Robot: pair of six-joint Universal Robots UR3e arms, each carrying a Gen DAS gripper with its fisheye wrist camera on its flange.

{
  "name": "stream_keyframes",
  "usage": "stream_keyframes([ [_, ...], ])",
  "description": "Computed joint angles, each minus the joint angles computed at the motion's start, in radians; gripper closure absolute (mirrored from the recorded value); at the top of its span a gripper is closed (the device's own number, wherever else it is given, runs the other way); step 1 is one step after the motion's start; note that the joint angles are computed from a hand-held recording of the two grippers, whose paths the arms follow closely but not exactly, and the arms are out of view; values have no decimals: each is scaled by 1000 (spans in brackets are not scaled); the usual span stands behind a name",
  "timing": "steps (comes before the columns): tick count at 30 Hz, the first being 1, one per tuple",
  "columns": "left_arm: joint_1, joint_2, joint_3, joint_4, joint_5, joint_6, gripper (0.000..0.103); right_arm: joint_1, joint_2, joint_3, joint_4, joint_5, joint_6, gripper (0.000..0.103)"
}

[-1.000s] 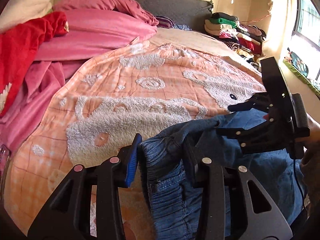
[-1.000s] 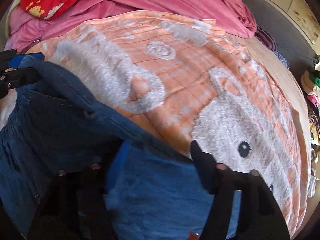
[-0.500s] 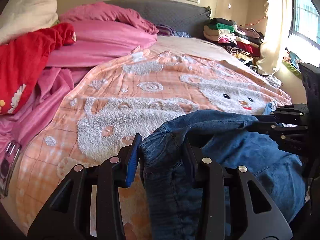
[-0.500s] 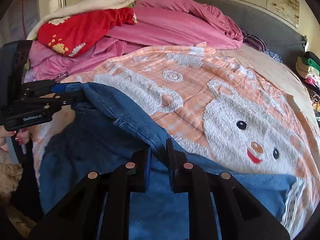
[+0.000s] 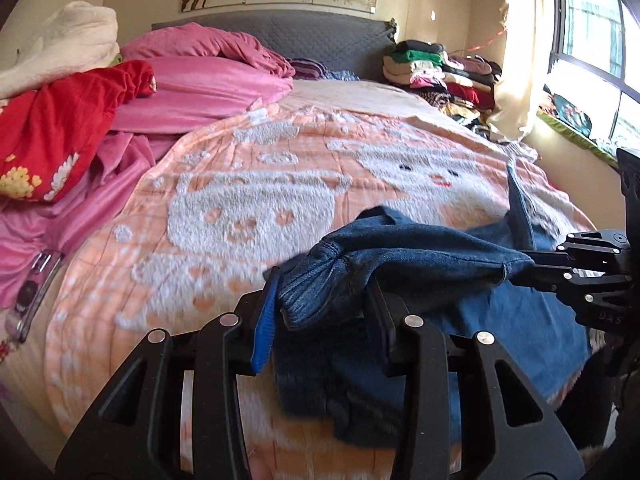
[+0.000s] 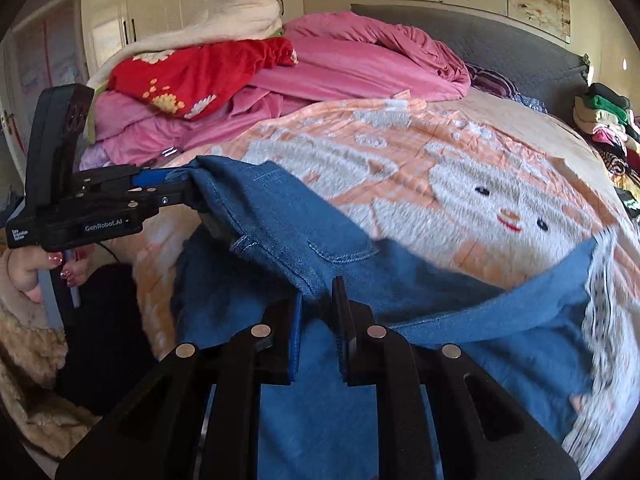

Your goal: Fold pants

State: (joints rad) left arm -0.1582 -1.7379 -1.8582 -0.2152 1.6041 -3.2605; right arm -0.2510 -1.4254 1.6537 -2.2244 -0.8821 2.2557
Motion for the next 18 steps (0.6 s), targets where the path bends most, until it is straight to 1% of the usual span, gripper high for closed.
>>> stream_keyframes([
  [3,-16,36,-64,-10,23,21,72,-18,-85,138,6,5,-9,90],
  [5,-15,60,-107,-21,15,14,72,-24,-120,204,-3,6,-1,90],
  [9,-1,100,-175,-36,-6,5,71,-34,-167,286,-24,20,37,90],
  [12,-1,107,-198,-45,6,-5,68,-38,-185,335,-35,20,46,90],
  [14,14,124,-219,-45,-20,-10,68,-45,-197,355,-25,20,53,90],
  [17,59,187,-267,-62,-86,-39,68,-52,-217,377,8,26,46,90],
  [18,70,210,-279,-69,-105,-46,68,-49,-234,396,-5,20,44,90],
])
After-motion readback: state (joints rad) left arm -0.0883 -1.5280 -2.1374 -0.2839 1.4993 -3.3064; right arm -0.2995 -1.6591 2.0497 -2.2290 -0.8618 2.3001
